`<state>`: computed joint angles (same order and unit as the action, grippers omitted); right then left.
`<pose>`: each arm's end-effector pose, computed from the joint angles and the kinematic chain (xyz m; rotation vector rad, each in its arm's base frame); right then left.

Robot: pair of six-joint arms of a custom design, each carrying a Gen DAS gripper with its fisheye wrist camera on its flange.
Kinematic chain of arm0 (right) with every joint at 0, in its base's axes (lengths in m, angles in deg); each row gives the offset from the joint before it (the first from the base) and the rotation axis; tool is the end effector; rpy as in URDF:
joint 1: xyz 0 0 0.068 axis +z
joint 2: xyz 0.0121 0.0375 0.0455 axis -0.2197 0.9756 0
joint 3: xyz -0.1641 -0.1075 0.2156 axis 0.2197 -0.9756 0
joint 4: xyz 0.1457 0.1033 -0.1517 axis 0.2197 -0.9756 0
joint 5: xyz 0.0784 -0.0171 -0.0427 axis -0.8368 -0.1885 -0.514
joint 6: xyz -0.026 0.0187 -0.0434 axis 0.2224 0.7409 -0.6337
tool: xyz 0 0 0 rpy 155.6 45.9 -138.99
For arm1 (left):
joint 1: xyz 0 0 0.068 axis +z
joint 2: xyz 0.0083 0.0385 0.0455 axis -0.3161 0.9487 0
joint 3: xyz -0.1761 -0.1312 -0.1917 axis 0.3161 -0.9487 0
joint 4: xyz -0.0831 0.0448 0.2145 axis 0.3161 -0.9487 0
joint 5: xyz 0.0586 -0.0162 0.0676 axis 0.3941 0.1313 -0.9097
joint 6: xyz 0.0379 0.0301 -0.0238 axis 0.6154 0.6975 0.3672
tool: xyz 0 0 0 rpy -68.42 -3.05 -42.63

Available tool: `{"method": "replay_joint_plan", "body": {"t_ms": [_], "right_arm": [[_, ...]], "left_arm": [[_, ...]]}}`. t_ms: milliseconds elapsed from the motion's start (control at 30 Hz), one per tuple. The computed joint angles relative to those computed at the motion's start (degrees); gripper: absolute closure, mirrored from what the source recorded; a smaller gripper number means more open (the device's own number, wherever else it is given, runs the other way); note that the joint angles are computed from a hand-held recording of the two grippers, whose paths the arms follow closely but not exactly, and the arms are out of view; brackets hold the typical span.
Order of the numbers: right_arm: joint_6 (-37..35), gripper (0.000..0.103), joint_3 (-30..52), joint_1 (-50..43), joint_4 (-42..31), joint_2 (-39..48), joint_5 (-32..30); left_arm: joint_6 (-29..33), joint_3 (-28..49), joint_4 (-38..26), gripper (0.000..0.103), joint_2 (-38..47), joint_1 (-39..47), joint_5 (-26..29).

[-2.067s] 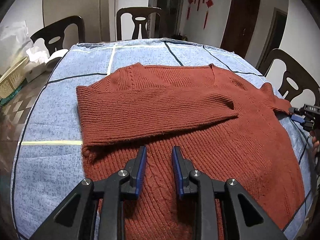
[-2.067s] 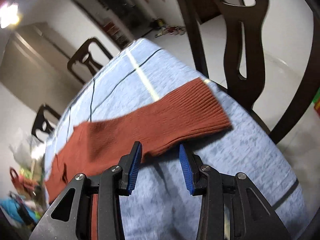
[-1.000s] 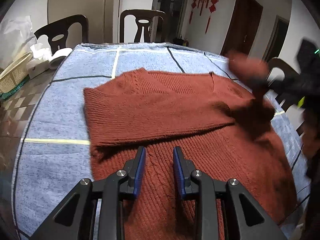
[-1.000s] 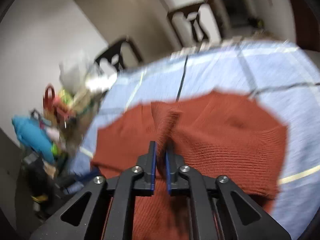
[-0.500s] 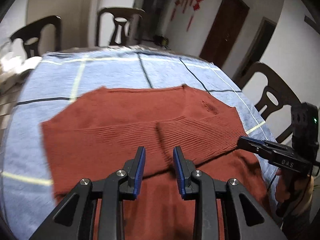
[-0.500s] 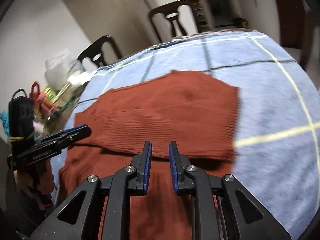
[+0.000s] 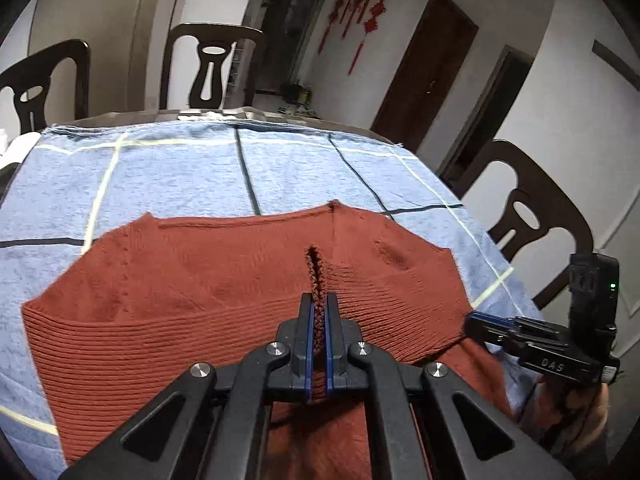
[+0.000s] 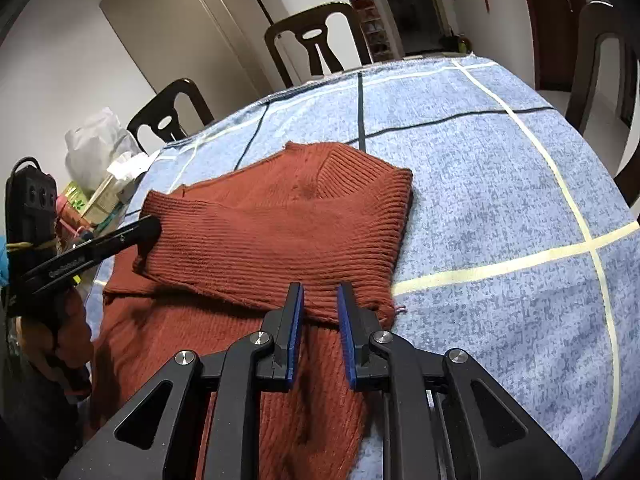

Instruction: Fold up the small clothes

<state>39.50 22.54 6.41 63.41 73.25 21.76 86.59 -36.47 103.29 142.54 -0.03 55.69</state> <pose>0.2175 0.0885 0.0502 -0.3053 2.4051 0.6898 0.1983 0.0484 0.0970 -0.0632 2.3655 -0.4009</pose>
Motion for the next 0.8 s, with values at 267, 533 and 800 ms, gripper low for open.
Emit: {"method": "replay_joint_plan", "body": {"t_ms": [267,533,800], "right_arm": [[-1.8,0.085,2.0,1.0,-5.4,-3.7,4.3],[-2.5,0.085,7.1,-1.0,-11.0,-4.3,5.5],[-4.7,0.086,12.2,0.2,-18.3,-4.0,9.1]], "left_arm": [[0.8,0.1,1.3,0.094,4.4,-0.8,-6.3],[-0.1,0.5,0.4,0.093,0.3,-2.6,-6.3],[-1.1,4.1,2.7,0.093,8.6,-8.7,-13.6]]}}
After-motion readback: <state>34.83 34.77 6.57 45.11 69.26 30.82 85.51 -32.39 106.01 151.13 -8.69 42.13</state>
